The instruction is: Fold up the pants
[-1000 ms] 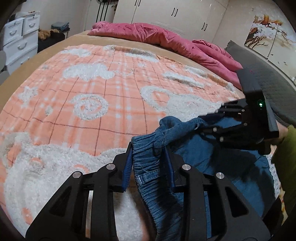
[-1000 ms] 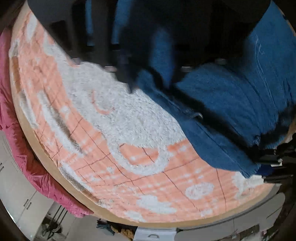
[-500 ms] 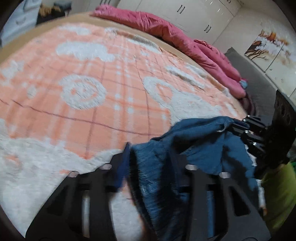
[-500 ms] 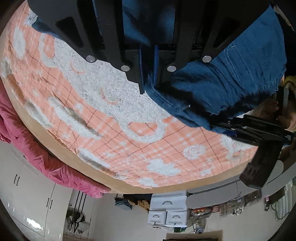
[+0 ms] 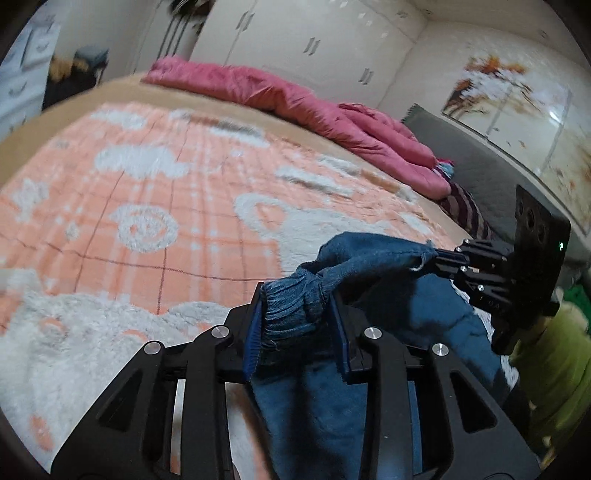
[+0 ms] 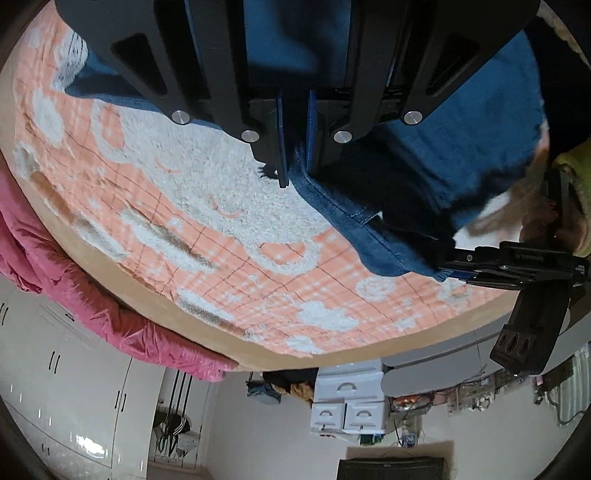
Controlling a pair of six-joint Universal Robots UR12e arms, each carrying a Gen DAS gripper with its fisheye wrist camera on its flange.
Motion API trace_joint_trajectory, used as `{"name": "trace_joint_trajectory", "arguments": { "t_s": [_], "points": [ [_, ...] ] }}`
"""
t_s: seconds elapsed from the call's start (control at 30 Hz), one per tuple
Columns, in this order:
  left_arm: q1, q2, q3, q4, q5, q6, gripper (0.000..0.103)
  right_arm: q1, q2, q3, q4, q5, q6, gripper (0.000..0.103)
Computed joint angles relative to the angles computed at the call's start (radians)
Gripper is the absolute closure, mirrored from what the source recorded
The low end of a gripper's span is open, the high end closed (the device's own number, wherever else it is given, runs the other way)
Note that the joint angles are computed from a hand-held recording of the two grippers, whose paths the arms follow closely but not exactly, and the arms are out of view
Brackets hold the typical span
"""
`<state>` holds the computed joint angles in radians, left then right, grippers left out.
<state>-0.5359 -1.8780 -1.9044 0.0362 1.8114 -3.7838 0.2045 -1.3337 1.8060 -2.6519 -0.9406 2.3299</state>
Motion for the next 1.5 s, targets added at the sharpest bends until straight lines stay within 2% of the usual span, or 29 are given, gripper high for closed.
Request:
{"name": "trace_joint_trajectory", "arguments": {
  "t_s": [0.2, 0.27, 0.43, 0.53, 0.57, 0.73, 0.9, 0.93, 1.0, 1.07, 1.13, 1.27, 1.37, 1.5],
  "points": [
    [-0.068, 0.02, -0.014, 0.024, 0.066, 0.075, 0.079, -0.051, -0.108, 0.111, 0.014, 0.076, -0.022, 0.095],
    [-0.086, 0.026, -0.023, 0.024, 0.066, 0.079, 0.079, -0.067, -0.147, 0.154, 0.038, 0.091, -0.041, 0.095],
    [-0.144, 0.043, -0.029, -0.078, 0.092, 0.078, 0.079, -0.083, -0.22, 0.234, 0.134, 0.081, -0.119, 0.095],
    [-0.168, 0.049, -0.024, -0.164, 0.105, 0.071, 0.079, -0.083, -0.251, 0.285, 0.149, 0.049, -0.152, 0.095],
    [-0.177, 0.05, -0.022, -0.198, 0.116, 0.063, 0.079, -0.084, -0.256, 0.293, 0.16, 0.051, -0.152, 0.095],
    [-0.195, 0.058, -0.031, -0.246, 0.141, 0.031, 0.078, -0.09, -0.275, 0.334, 0.195, 0.062, -0.145, 0.095],
    [-0.209, 0.067, -0.039, -0.276, 0.197, -0.001, 0.075, -0.089, -0.286, 0.373, 0.172, 0.092, -0.086, 0.095],
    [-0.208, 0.069, -0.042, -0.274, 0.199, -0.008, 0.075, -0.086, -0.287, 0.376, 0.172, 0.092, -0.079, 0.095],
    [-0.201, 0.072, -0.044, -0.283, 0.186, -0.021, 0.073, -0.066, -0.284, 0.39, 0.127, 0.045, -0.088, 0.093],
    [-0.195, 0.074, -0.041, -0.329, 0.156, -0.047, 0.073, -0.06, -0.28, 0.393, 0.132, 0.026, -0.092, 0.092],
    [-0.194, 0.078, -0.042, -0.361, 0.144, -0.072, 0.069, -0.064, -0.28, 0.396, 0.137, 0.032, -0.091, 0.091],
    [-0.203, 0.097, -0.062, -0.37, 0.141, -0.125, 0.066, -0.07, -0.286, 0.399, 0.149, 0.04, -0.105, 0.089],
    [-0.225, 0.122, -0.063, -0.444, 0.207, -0.184, 0.065, -0.071, -0.285, 0.401, 0.157, 0.051, -0.113, 0.083],
    [-0.241, 0.139, -0.055, -0.388, 0.257, -0.182, 0.065, -0.081, -0.284, 0.401, 0.178, 0.08, -0.099, 0.08]
  ]
}}
